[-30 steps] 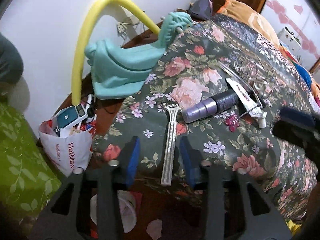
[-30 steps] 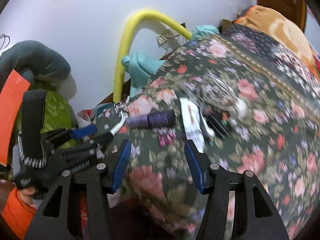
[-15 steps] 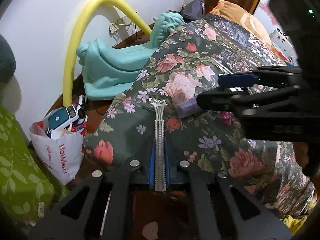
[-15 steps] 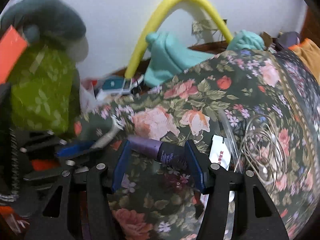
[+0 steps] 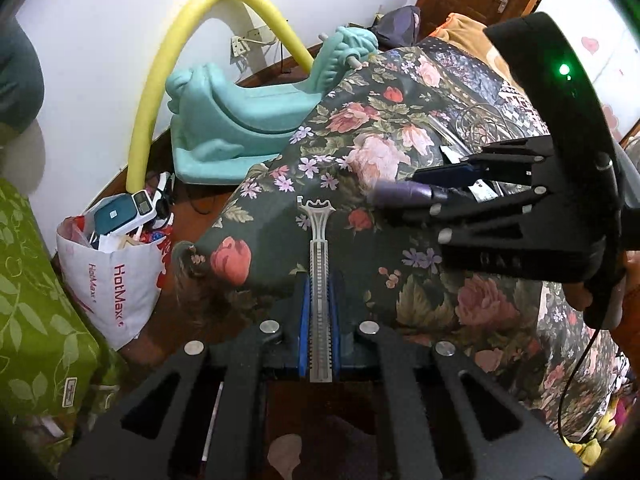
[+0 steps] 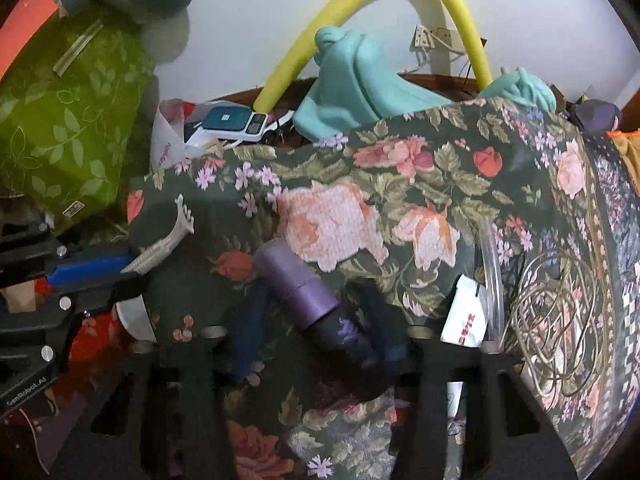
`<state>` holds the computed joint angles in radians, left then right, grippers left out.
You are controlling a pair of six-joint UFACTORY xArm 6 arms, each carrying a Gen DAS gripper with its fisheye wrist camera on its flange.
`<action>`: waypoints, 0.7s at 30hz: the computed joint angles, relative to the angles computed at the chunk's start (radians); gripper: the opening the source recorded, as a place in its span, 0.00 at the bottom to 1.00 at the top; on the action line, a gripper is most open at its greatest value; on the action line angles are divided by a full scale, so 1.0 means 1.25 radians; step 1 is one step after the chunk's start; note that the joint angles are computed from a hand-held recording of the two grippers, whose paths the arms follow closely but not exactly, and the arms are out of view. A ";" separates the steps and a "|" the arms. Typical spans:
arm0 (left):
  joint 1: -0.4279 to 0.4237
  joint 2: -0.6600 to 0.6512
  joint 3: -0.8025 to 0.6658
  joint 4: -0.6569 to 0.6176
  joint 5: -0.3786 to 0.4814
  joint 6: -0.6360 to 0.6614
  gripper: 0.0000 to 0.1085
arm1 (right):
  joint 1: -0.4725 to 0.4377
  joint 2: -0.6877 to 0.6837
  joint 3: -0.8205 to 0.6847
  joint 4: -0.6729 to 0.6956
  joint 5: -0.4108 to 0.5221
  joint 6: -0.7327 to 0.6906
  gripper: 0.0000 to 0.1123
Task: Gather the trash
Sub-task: 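Grasp the silver comb with the left tool while the right tool grasps the purple spray bottle, then carry the comb and purple bottle with both tools down to the white bowl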
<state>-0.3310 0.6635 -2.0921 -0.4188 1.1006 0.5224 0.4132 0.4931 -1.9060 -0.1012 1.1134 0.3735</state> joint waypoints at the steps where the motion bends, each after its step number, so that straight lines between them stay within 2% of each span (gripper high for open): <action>1: 0.003 0.000 -0.002 -0.004 0.005 -0.001 0.07 | 0.000 0.011 -0.015 0.004 0.002 0.005 0.24; 2: 0.004 0.000 -0.003 -0.006 0.007 -0.002 0.07 | -0.001 0.010 -0.015 0.010 -0.003 0.015 0.19; 12: 0.025 -0.059 0.046 -0.008 -0.017 0.000 0.07 | 0.028 0.010 -0.093 -0.111 0.028 0.202 0.19; 16: 0.044 -0.110 0.091 -0.021 -0.036 0.013 0.07 | 0.053 0.011 -0.143 -0.185 0.073 0.251 0.19; 21: 0.070 -0.183 0.165 -0.036 -0.061 0.038 0.07 | 0.080 0.016 -0.202 -0.216 0.109 0.273 0.19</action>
